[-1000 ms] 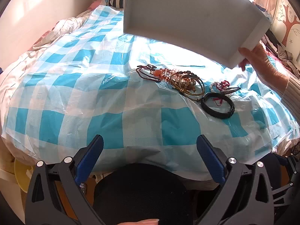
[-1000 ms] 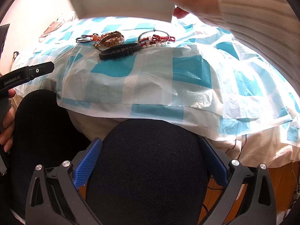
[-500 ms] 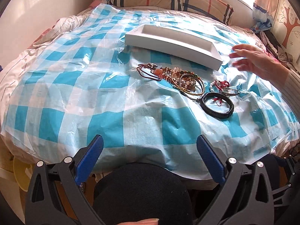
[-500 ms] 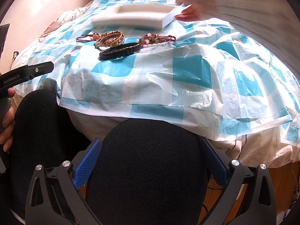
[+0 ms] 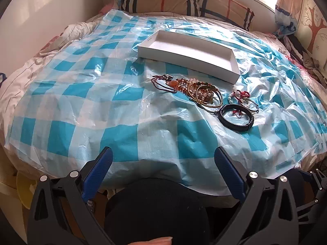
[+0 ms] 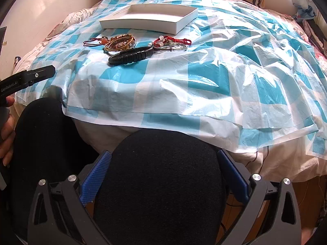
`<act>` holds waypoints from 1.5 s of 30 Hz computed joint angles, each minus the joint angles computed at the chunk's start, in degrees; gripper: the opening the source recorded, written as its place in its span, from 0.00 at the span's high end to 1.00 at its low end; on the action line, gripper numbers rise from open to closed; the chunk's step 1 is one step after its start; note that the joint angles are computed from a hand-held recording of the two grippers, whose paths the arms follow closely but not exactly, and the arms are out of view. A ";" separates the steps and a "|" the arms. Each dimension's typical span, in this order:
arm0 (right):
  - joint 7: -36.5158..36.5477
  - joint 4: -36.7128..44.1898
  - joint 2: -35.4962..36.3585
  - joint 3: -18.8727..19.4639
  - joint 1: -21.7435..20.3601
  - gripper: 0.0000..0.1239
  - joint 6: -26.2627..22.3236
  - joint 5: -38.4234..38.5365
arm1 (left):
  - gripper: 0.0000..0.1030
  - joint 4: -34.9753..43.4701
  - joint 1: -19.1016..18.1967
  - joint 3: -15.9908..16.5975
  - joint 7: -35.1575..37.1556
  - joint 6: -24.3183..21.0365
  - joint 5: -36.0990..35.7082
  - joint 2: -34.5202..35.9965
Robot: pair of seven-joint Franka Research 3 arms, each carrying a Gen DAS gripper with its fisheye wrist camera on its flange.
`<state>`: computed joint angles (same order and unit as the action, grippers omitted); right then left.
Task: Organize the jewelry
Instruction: 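Move both tools toward the pile of bracelets beside the white box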
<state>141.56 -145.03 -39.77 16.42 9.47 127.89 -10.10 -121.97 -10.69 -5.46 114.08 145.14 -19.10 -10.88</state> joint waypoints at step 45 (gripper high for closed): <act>-18.78 9.93 18.05 -8.06 -10.39 0.25 24.33 -2.82 | 0.26 31.06 4.96 -7.61 -1.06 -6.03 1.55 26.49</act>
<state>122.77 -135.10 -21.72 8.36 -0.93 152.23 -12.92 -90.91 -5.73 -13.08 113.02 139.11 -17.56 15.61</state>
